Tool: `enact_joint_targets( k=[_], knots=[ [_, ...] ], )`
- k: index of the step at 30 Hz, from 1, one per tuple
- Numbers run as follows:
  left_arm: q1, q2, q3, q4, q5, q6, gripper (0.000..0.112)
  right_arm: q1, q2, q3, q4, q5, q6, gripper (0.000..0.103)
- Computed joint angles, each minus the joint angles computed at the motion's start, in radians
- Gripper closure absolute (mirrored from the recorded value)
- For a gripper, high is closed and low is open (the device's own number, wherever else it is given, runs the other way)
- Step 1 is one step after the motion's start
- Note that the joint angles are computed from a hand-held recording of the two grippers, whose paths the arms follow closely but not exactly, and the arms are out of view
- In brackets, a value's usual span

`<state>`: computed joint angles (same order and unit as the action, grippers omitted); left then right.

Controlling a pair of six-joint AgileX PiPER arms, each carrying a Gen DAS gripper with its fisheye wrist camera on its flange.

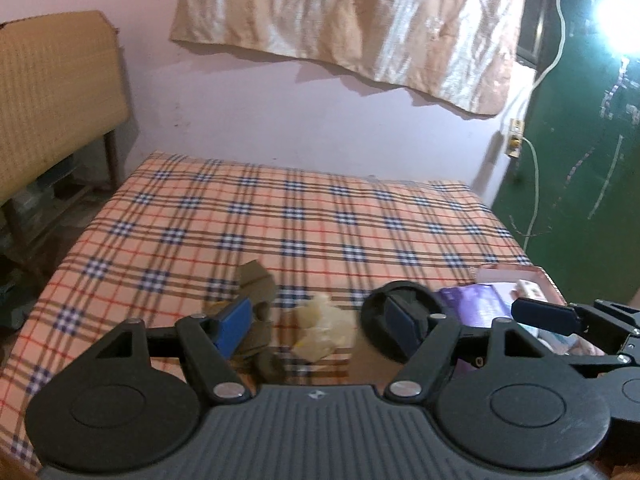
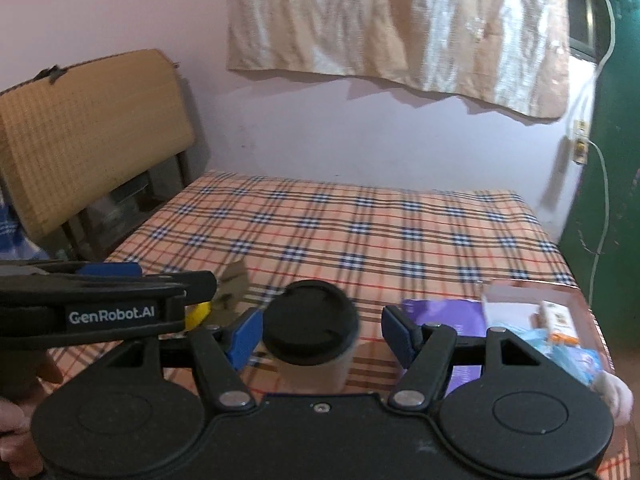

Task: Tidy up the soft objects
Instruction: 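Grasp the yellow tape roll with the left gripper while the right gripper approaches the olive-green cloth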

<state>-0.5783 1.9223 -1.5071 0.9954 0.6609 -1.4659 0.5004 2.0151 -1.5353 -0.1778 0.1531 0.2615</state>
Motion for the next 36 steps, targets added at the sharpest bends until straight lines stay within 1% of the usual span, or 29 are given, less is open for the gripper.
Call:
enact_joint_targets(
  k=[2, 5, 10, 11, 13, 16, 19, 24, 26, 28, 29, 30, 31, 33, 34, 36],
  knots=[
    [0.013, -0.021, 0.035, 0.011, -0.004, -0.021, 0.037, 0.012, 0.019, -0.028, 0.063, 0.013, -0.068, 0.025],
    [0.034, -0.045, 0.080, 0.020, -0.015, -0.042, 0.037, 0.034, 0.050, -0.075, 0.103, 0.034, -0.120, 0.025],
    [0.070, -0.085, 0.155, 0.049, -0.032, -0.098, 0.037, 0.069, 0.105, -0.163, 0.121, 0.076, -0.158, 0.025],
    [0.078, -0.090, 0.166, 0.054, -0.033, -0.110, 0.036, 0.071, 0.110, -0.172, 0.127, 0.078, -0.168, 0.025],
    [0.101, -0.091, 0.190, 0.072, -0.039, -0.141, 0.031, 0.074, 0.117, -0.176, 0.144, 0.075, -0.189, 0.025],
    [0.147, -0.053, 0.195, 0.066, -0.044, -0.150, 0.030, 0.068, 0.114, -0.162, 0.207, 0.054, -0.255, 0.025],
    [0.199, -0.002, 0.182, 0.020, -0.100, -0.118, 0.030, 0.061, 0.106, -0.139, 0.259, 0.026, -0.301, 0.025],
    [0.235, 0.117, 0.071, -0.062, -0.139, 0.015, 0.030, 0.048, 0.104, -0.124, 0.401, 0.003, -0.442, 0.025],
    [0.247, 0.163, 0.027, -0.077, -0.158, 0.049, 0.029, 0.042, 0.106, -0.123, 0.499, -0.005, -0.541, 0.025],
    [0.252, 0.215, -0.031, -0.083, -0.134, 0.077, 0.029, 0.041, 0.111, -0.125, 0.546, -0.009, -0.590, 0.025],
    [0.258, 0.241, -0.057, -0.093, -0.120, 0.101, 0.026, 0.039, 0.113, -0.127, 0.570, -0.009, -0.618, 0.025],
    [0.267, 0.256, -0.066, -0.097, -0.122, 0.116, 0.023, 0.038, 0.113, -0.125, 0.605, -0.011, -0.658, 0.025],
    [0.276, 0.268, -0.074, -0.104, -0.117, 0.123, 0.024, 0.037, 0.117, -0.128, 0.627, -0.010, -0.682, 0.025],
    [0.287, 0.280, -0.079, -0.099, -0.075, 0.116, 0.026, 0.035, 0.123, -0.135, 0.660, -0.006, -0.715, 0.025],
    [0.298, 0.274, -0.061, -0.091, -0.079, 0.102, 0.026, 0.033, 0.128, -0.141, 0.686, -0.003, -0.741, 0.025],
    [0.328, 0.243, 0.005, -0.063, -0.136, 0.047, 0.025, 0.034, 0.137, -0.150, 0.727, -0.004, -0.777, 0.025]
  ],
)
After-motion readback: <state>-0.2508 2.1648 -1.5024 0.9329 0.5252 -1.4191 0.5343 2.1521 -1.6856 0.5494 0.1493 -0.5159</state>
